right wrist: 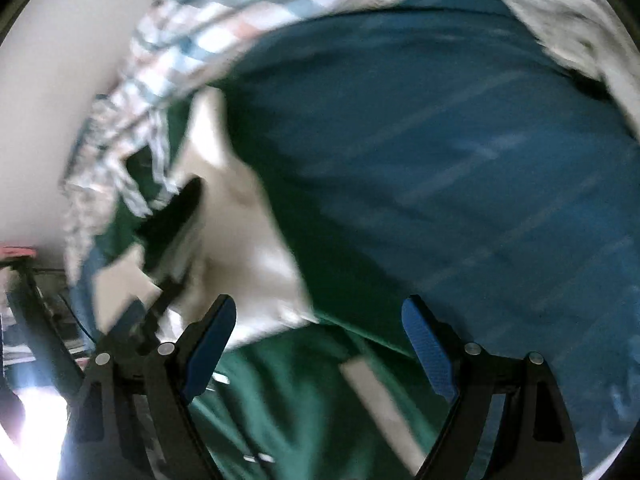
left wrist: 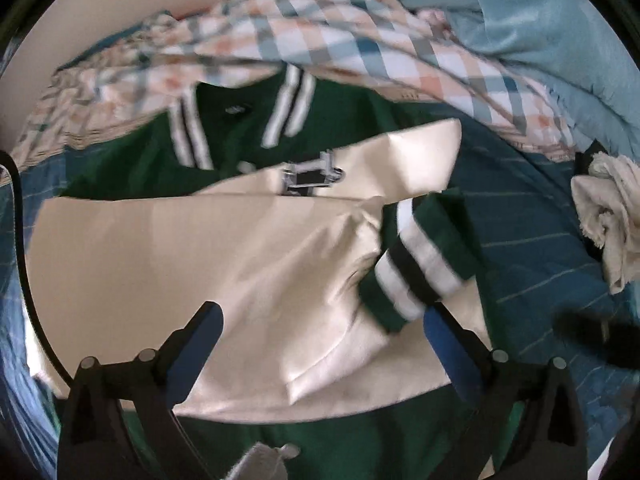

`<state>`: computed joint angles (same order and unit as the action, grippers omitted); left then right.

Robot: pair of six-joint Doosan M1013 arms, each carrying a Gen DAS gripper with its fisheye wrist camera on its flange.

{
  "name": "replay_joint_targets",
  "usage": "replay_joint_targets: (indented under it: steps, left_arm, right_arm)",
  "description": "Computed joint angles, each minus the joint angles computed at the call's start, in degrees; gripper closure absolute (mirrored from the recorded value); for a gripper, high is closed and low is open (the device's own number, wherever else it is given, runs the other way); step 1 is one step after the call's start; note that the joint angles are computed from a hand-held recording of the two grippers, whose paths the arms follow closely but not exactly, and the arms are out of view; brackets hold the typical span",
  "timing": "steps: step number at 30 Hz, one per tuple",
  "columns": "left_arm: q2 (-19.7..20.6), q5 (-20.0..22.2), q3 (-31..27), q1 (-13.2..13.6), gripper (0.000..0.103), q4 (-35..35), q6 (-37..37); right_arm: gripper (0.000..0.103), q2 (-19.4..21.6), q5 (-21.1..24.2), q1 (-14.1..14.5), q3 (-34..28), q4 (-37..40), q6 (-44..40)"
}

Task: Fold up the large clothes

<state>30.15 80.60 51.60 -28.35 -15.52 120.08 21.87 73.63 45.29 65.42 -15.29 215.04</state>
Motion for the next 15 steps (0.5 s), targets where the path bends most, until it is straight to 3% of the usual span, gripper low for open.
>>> replay_joint_targets:
  steps: [3, 5, 8, 10, 11, 12, 15]
  left_arm:
    - [-1.29, -0.75, 0.94, 1.54, 0.001, 2.23, -1.91]
    - [-2.47, -2.25, 2.38, 2.6, 0.001, 5.37, -2.46]
    - [-3.96, -4.98, 4.71, 4.55, 0.001, 9.71, -3.5]
    - [-4.76, -7.15, 6.27, 5.51, 0.001, 13.65, -4.21]
    - [-5.13, -8.42, 7.1, 6.17, 0.001, 16.1, -4.63]
    - [-5.38, -9.37, 7.75, 6.8, 0.001, 18.5, -5.27]
    - [-5.25, -10.18, 8.44, 8.92, 0.001, 23.65, -7.16]
  right_arm:
    - [0.016, 0.06, -6.61, -1.96, 0.89, -1.81, -2.63]
    - [0.016, 0.06, -13.39, -3.91, 2.44, -2.33, -3.49]
    - [0.017, 3.28, -14.25, -7.33, 0.71, 6.72, -12.77]
    - [0.056, 5.6, -12.81, -8.49, -1.45, 11.36, -17.4]
    - [0.081, 6.99, -10.33, -8.52, -3.58, 11.47, -19.83]
    - [0.085, 7.93, -8.28, -8.57, -5.36, 11.13, -21.47]
    - [0.089, 10.71, 3.79, -7.31, -13.04, 2.88, -22.9]
